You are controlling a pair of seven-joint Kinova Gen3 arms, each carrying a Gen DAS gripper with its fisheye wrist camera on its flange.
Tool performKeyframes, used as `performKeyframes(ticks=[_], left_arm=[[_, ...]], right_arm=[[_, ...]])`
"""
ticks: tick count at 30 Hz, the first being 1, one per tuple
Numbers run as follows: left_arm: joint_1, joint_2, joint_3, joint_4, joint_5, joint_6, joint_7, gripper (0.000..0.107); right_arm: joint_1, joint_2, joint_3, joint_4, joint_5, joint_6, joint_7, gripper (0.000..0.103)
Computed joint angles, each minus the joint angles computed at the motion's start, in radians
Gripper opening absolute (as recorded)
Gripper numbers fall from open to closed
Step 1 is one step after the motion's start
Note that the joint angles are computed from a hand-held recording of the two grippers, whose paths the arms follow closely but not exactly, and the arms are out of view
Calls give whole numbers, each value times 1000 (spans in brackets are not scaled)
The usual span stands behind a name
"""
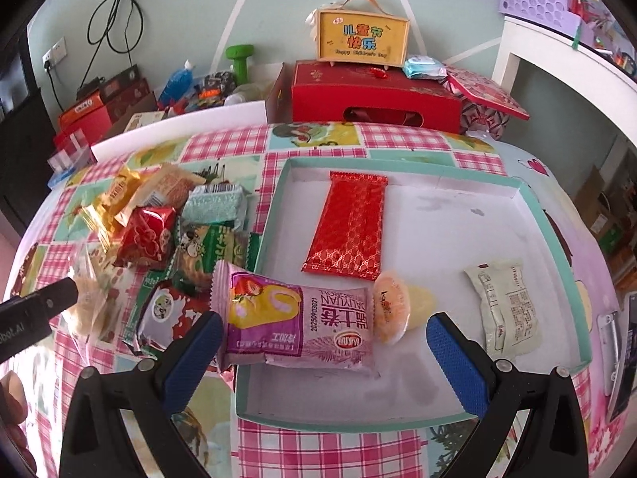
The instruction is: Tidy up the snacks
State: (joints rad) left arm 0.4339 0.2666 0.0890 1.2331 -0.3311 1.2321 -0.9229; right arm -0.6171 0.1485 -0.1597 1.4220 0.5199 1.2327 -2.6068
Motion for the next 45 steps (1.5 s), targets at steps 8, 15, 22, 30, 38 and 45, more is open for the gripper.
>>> performKeyframes(ticks=[8, 15, 22, 30, 38, 45], left_arm=[[-4, 3, -2, -2, 4, 9, 0, 99], [-4, 8, -2, -4, 5, 18, -3, 99], [-9, 10, -4, -2, 12, 18, -2, 99], [-27, -3, -5, 5, 30, 10, -7, 99], [-78, -32, -11, 25, 58, -4, -7, 99], [-123, -22, -15, 31, 106, 2, -18, 99]], right_arm=[[21, 7, 13, 6, -29, 22, -11, 103], [47, 14, 26, 6, -56, 66, -29, 103], [64, 9, 27, 15, -66, 78, -51, 103], [42, -23, 4, 24, -15, 40, -50, 103], [22, -35, -23, 30, 8, -52, -5, 103], [23, -23, -17, 32, -55, -104, 19, 103]])
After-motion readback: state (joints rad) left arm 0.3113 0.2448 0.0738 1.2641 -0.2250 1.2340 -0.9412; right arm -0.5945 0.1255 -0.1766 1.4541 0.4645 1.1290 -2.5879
